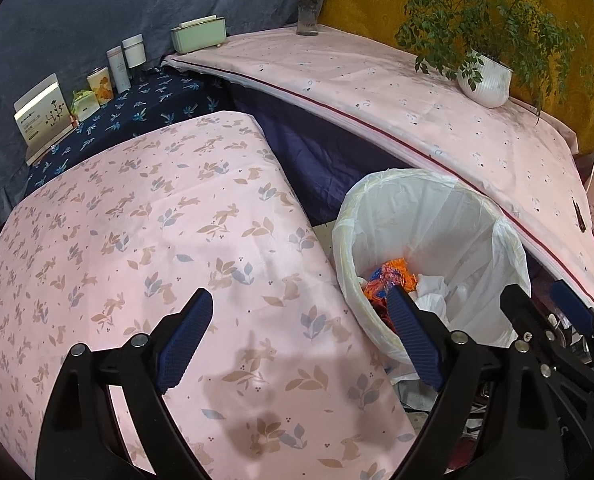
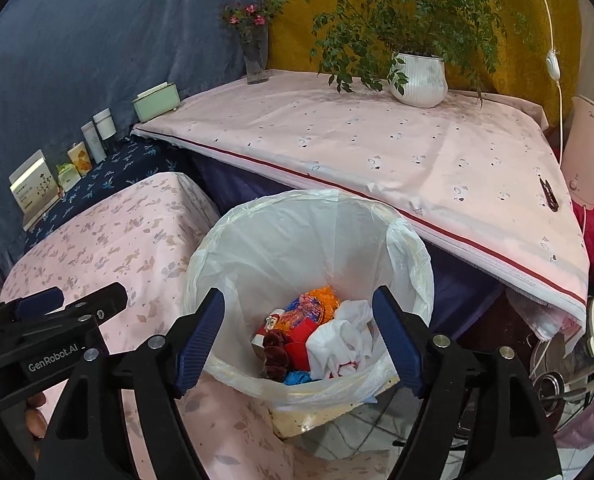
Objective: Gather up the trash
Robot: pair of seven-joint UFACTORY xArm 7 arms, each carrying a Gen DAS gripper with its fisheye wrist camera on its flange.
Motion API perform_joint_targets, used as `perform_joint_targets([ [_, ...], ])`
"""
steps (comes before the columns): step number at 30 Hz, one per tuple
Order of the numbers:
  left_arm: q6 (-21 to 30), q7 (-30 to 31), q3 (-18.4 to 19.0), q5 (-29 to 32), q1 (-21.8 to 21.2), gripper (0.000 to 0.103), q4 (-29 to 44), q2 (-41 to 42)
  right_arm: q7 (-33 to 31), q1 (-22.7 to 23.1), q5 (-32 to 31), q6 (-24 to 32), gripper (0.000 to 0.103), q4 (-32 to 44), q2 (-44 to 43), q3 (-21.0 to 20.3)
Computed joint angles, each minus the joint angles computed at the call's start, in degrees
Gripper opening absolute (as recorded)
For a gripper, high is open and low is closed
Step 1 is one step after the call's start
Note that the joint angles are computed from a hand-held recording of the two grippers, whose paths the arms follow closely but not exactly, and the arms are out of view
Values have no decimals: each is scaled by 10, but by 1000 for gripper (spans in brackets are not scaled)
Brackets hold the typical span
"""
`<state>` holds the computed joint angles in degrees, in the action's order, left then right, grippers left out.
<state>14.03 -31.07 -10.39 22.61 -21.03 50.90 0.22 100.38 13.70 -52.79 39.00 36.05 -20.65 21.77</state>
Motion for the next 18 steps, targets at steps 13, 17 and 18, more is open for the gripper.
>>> perform_joint_targets([
  [13,-8,-139,-15,170,37,92,-51,-47,-23,29,57,53,84,-17,-27,15],
  [17,-11,-164,-25,202,51,93,-66,-60,-34,37,78,59,84,-23,-31,19],
  [18,-13,-161,-25,198,52,94,-72,-62,-36,38,82,61,85,-22,-29,21],
])
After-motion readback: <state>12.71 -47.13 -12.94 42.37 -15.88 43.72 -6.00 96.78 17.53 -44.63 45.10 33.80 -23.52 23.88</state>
